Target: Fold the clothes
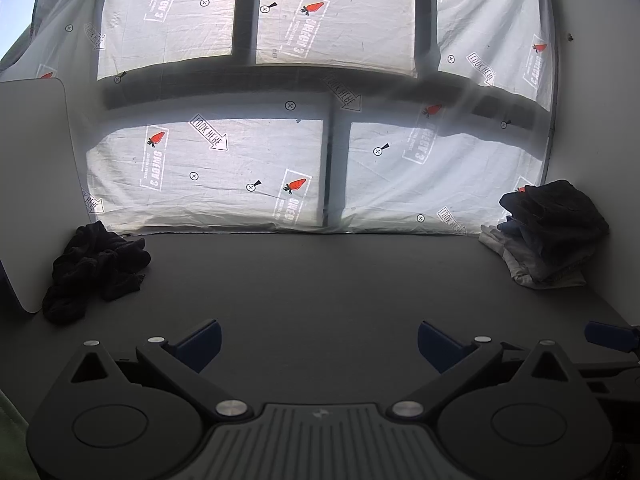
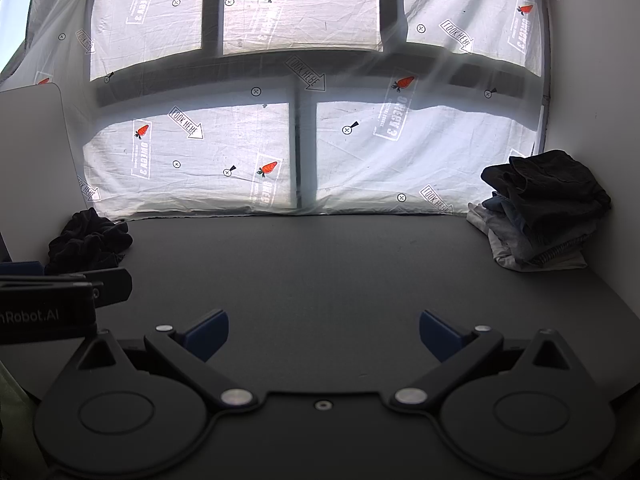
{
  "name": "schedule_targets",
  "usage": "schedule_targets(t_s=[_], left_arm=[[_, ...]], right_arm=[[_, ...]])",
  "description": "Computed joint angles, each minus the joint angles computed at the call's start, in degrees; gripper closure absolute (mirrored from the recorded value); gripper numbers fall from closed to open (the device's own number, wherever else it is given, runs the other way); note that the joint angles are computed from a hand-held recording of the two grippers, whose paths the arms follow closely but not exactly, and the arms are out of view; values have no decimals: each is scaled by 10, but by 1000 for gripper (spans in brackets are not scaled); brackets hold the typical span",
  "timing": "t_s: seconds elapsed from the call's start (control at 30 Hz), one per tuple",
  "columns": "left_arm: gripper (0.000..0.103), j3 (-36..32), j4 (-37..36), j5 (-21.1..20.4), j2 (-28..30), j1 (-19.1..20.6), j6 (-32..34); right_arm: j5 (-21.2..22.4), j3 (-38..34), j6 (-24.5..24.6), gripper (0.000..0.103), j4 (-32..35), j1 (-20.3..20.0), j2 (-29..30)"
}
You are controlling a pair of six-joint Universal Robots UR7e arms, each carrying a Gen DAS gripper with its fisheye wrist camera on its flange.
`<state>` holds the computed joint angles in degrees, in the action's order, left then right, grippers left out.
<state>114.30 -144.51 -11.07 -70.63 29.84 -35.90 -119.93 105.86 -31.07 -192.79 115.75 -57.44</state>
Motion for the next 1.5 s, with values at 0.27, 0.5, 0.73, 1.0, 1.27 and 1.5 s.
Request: schedule_targets(t_s=[0.27, 0.5, 0.73, 1.0, 1.27, 1.5], left_arm=[[0, 6, -4, 3, -1, 0, 0], [0, 5, -7, -1, -6, 1, 6], [0, 5, -8, -2, -9, 1, 8], [0, 6, -11, -2, -9, 1, 9], [0, 8, -22, 1, -6, 0, 19], [0, 4, -45, -5, -1, 1, 40]], right_arm=[[5, 4, -5, 0, -3, -3, -4], [1, -1, -3, 0, -2, 2, 1], [1, 0, -4, 0, -3, 2, 1], [-1, -4, -2, 0, 3, 4, 1], [1, -1, -4, 0, 0, 2, -1], [-3, 0, -6, 0, -7, 4, 0]])
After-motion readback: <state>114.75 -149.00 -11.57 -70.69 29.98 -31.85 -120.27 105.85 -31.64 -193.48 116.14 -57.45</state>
